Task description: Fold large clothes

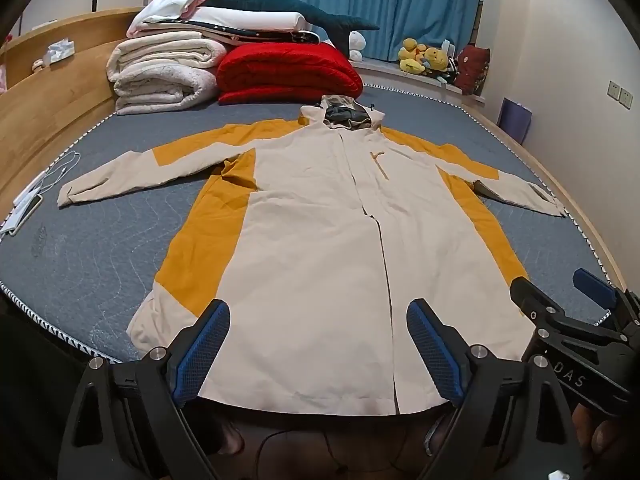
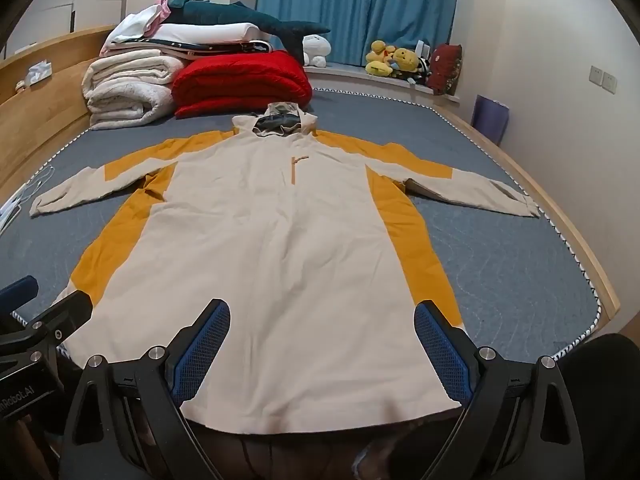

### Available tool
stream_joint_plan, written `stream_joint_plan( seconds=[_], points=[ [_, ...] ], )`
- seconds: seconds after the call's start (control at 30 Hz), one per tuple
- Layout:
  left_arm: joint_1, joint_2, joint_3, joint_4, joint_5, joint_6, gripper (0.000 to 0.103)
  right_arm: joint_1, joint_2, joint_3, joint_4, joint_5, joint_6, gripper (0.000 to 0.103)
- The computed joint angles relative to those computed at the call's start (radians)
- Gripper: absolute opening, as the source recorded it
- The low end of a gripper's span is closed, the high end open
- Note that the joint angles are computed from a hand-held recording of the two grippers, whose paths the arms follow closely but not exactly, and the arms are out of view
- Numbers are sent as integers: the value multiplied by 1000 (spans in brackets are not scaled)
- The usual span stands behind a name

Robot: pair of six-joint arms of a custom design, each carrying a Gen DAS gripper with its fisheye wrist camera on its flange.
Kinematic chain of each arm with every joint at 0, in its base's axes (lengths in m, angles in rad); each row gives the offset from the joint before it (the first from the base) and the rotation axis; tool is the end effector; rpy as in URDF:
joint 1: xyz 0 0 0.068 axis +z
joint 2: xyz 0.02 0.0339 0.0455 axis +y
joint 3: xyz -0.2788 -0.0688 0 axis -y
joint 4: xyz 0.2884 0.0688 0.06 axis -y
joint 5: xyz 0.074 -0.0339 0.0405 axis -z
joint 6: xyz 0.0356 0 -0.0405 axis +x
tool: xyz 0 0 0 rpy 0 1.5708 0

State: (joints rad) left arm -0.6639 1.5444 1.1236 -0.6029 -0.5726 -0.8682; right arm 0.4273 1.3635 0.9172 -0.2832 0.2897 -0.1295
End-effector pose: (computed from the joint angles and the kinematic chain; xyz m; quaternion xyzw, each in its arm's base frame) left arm 0.2911 -0.2032 0.2404 -0.1701 0.9110 0.0163 0.3753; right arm 0.3039 0.1272 0.2439 -0.1916 0.8847 -0.0704 0.4191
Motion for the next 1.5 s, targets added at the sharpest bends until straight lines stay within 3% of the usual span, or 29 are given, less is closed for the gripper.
stream_joint_plan(
  seconds=[1.3,1.4,1.5],
  points=[
    [-4,-1,1,1,-5,0,88,0,-1,-4,0,-9,6,93],
    [-6,29,62,-21,2,10,83,-1,-1,-4,0,-11,6,93],
    [7,47,71,0,19,45,71,-2,-2,-4,0,-12,6,93]
  ],
)
